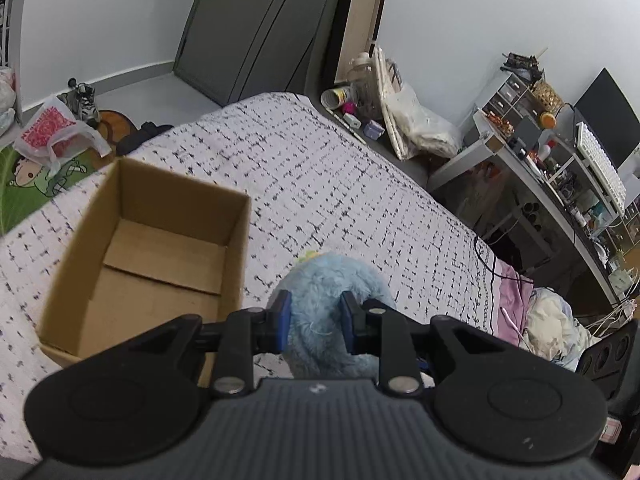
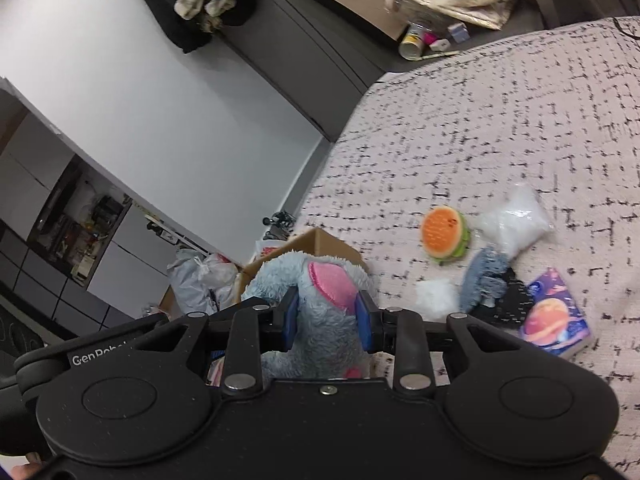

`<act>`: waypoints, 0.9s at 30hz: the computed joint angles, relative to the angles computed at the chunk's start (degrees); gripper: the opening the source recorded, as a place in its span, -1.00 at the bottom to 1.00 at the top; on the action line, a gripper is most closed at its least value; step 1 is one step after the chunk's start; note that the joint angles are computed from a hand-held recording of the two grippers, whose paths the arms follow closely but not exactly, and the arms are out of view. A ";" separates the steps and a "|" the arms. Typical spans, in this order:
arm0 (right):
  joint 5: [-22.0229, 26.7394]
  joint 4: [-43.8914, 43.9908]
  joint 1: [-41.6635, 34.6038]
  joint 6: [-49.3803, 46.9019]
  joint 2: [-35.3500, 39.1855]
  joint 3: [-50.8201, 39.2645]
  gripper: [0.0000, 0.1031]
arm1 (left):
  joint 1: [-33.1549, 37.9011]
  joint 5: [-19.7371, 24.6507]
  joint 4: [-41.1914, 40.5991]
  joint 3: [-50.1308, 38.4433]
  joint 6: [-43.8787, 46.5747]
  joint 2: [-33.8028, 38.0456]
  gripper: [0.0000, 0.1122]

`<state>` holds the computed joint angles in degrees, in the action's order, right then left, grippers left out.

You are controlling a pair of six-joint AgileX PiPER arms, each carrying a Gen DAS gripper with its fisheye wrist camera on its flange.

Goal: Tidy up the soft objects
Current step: 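Carry the plush toy with both tools over the cardboard box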

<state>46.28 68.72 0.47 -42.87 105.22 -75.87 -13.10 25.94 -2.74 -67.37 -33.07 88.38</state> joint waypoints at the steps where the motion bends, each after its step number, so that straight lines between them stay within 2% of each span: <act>1: -0.08 0.62 0.37 -0.18 -0.17 -0.02 -0.42 | 0.71 -0.08 -0.80 0.25 1.12 -0.38 -0.56; 15: -4.97 4.96 7.90 0.79 1.42 -2.22 -0.42 | 10.89 0.77 -13.64 2.27 17.20 -3.34 -0.56; 19: -6.91 5.77 10.60 1.35 3.31 -4.10 -0.42 | 14.00 0.83 -15.92 2.20 20.96 -2.68 -0.56; 24: -8.21 3.92 13.16 4.30 6.45 -7.80 -0.42 | 18.43 0.95 -23.57 1.74 28.74 -0.27 -0.56; 27: -8.61 2.02 14.30 7.62 8.95 -10.70 -0.41 | 19.56 1.41 -23.67 0.28 29.48 1.93 -0.56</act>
<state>37.67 70.74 14.77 -35.25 114.17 -86.57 6.46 27.35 -26.41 -67.08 -3.59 90.31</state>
